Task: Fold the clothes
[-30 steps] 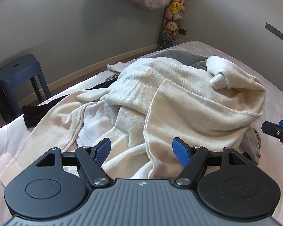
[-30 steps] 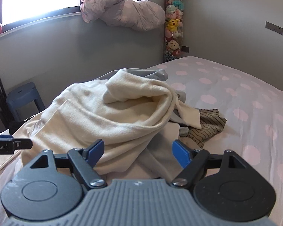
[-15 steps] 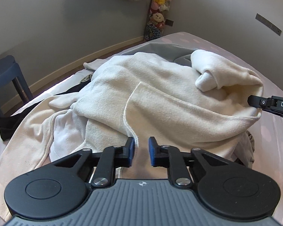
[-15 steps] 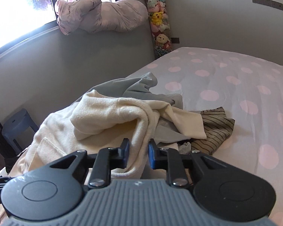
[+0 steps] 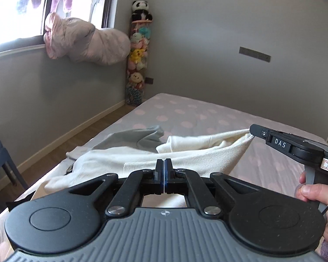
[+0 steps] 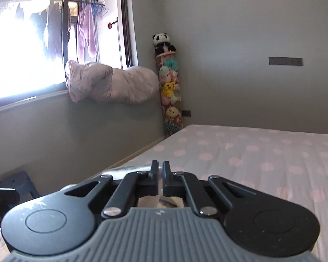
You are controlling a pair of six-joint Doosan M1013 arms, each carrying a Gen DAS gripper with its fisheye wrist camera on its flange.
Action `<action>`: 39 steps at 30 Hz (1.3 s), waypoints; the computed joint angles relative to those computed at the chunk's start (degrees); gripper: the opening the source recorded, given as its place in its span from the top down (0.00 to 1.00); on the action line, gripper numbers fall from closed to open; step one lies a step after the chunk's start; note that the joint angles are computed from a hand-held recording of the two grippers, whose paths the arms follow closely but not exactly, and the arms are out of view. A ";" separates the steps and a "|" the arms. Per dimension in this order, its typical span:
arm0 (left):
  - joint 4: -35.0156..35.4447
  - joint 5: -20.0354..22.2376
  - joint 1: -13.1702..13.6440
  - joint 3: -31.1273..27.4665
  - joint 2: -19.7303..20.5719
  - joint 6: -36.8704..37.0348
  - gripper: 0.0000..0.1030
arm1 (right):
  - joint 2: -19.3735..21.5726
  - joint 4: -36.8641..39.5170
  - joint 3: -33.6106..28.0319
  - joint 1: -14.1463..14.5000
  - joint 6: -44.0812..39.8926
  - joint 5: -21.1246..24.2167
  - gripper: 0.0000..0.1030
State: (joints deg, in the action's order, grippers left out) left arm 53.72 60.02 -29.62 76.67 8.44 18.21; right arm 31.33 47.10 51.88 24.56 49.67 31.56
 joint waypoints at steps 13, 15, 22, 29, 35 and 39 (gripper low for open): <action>-5.83 -2.18 -4.90 -7.42 5.38 9.87 1.00 | -10.60 2.65 11.47 -10.89 -2.08 -4.11 1.00; -6.32 -1.03 -5.21 -7.12 5.24 9.57 0.99 | -11.19 2.47 12.76 -11.64 -2.24 -2.17 0.99; -4.61 5.35 -5.64 -5.21 3.49 7.35 0.82 | -11.04 2.70 14.80 -11.17 -1.78 3.48 0.95; -4.04 9.79 -2.24 -0.27 0.49 2.07 0.69 | -8.80 -0.06 13.41 -9.17 -1.65 7.02 0.80; -6.81 11.00 1.76 3.75 -1.07 1.34 0.57 | -5.35 -4.15 10.56 -6.91 0.13 11.93 0.68; -9.78 10.70 4.58 6.37 -1.71 1.57 0.51 | -2.89 -6.69 8.44 -4.98 1.36 15.38 0.59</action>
